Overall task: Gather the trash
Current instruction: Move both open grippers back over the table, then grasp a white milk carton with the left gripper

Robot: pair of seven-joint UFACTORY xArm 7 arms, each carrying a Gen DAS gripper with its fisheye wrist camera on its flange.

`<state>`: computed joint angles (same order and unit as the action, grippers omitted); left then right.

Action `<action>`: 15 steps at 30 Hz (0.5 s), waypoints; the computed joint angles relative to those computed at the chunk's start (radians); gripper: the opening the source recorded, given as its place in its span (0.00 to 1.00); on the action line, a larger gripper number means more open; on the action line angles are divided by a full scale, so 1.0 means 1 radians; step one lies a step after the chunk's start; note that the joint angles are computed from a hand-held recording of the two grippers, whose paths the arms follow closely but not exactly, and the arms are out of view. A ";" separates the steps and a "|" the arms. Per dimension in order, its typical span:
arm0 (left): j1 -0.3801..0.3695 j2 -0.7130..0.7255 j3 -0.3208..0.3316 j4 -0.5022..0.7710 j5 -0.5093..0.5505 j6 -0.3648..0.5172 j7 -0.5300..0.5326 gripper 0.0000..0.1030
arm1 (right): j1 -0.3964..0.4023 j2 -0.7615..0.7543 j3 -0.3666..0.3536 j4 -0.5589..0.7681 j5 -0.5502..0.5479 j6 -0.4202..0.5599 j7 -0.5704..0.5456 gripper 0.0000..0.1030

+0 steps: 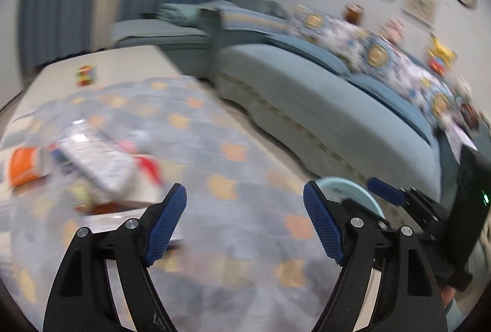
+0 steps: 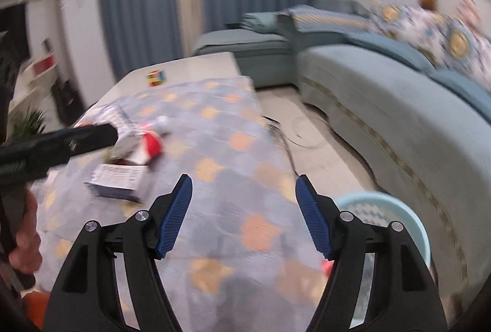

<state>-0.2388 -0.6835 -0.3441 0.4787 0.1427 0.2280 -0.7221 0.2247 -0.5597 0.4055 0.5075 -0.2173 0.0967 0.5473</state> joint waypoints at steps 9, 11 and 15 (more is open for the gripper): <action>0.190 -0.056 0.104 -0.039 -0.012 0.087 -0.035 0.86 | -0.260 0.249 0.341 0.205 -0.206 -0.068 0.154 0.64; 0.219 0.023 0.117 -0.001 -0.030 0.086 -0.064 0.86 | -0.342 0.289 0.423 0.243 -0.279 -0.059 0.205 0.64; 0.206 0.153 0.174 0.036 -0.090 0.059 -0.098 0.86 | -0.487 0.359 0.565 0.301 -0.427 -0.044 0.316 0.64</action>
<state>-0.0332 -0.5305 -0.1701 0.5150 0.0532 0.2875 -0.8204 -0.2624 -0.2005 0.9704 0.8082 -0.6443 0.0526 0.8633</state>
